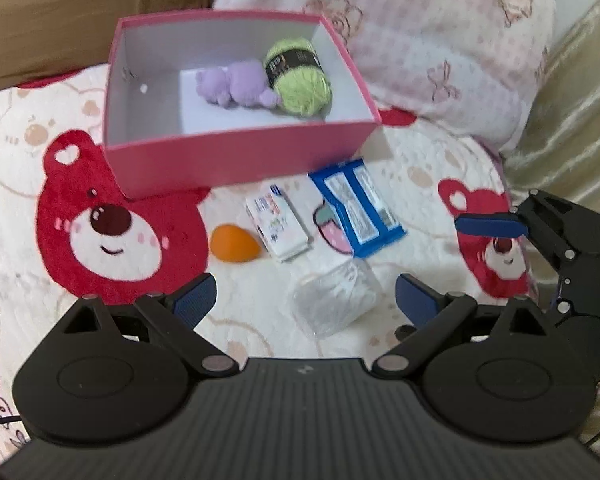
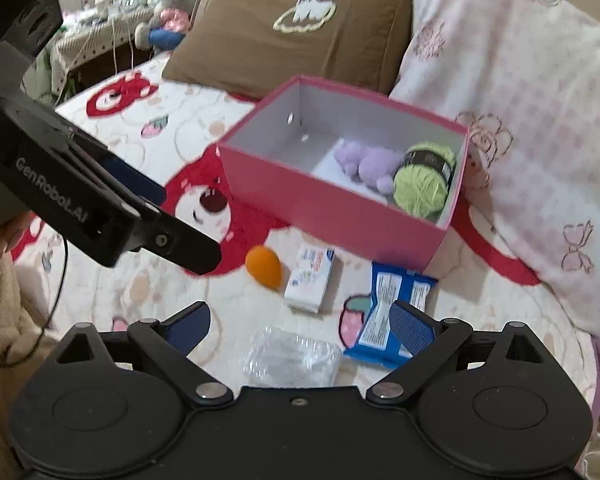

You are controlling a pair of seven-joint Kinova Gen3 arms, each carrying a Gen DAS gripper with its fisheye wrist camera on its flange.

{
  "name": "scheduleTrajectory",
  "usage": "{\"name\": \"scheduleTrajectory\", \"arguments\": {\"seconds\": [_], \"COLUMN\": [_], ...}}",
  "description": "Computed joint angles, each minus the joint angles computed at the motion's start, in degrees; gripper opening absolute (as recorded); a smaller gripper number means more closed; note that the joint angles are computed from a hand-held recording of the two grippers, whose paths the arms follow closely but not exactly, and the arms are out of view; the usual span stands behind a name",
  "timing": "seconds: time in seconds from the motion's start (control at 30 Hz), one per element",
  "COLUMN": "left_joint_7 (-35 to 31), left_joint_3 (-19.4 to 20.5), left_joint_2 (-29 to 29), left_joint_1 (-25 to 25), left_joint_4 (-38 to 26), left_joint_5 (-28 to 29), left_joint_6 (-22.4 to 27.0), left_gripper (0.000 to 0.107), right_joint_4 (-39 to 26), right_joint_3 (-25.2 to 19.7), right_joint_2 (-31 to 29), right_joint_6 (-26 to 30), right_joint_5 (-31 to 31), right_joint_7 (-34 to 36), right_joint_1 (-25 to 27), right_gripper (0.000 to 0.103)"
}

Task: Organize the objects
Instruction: 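Move the left tool down to the clear plastic floss-pick box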

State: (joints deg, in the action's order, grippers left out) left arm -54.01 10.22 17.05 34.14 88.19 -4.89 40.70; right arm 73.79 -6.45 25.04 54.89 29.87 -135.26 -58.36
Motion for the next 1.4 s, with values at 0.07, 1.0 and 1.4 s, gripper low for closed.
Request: {"name": "scheduleTrajectory", "arguments": {"seconds": [0.07, 1.0, 1.4], "left_joint_7": [-1.4, -6.4, -8.3], "left_joint_3": [0.5, 1.0, 6.9], "left_joint_2": [0.6, 7.5, 10.9], "left_joint_1": [-0.3, -2.4, -6.9], "left_joint_4": [0.6, 16.6, 17.5], "left_joint_5": [0.4, 10.3, 14.9], "left_joint_6": [-0.7, -26.7, -30.6], "left_gripper": [0.095, 0.075, 0.055], "right_joint_4": [0.2, 13.4, 11.0], "right_joint_3": [-0.6, 3.0, 3.4], "right_joint_2": [0.6, 4.3, 6.9], "right_joint_6": [0.3, -16.5, -14.1], "right_joint_5": [-0.7, 1.7, -1.7], "right_joint_7": [1.5, -9.0, -9.2], "right_joint_1": [0.2, -0.1, -0.2], "right_gripper": [0.098, 0.096, 0.096]}}
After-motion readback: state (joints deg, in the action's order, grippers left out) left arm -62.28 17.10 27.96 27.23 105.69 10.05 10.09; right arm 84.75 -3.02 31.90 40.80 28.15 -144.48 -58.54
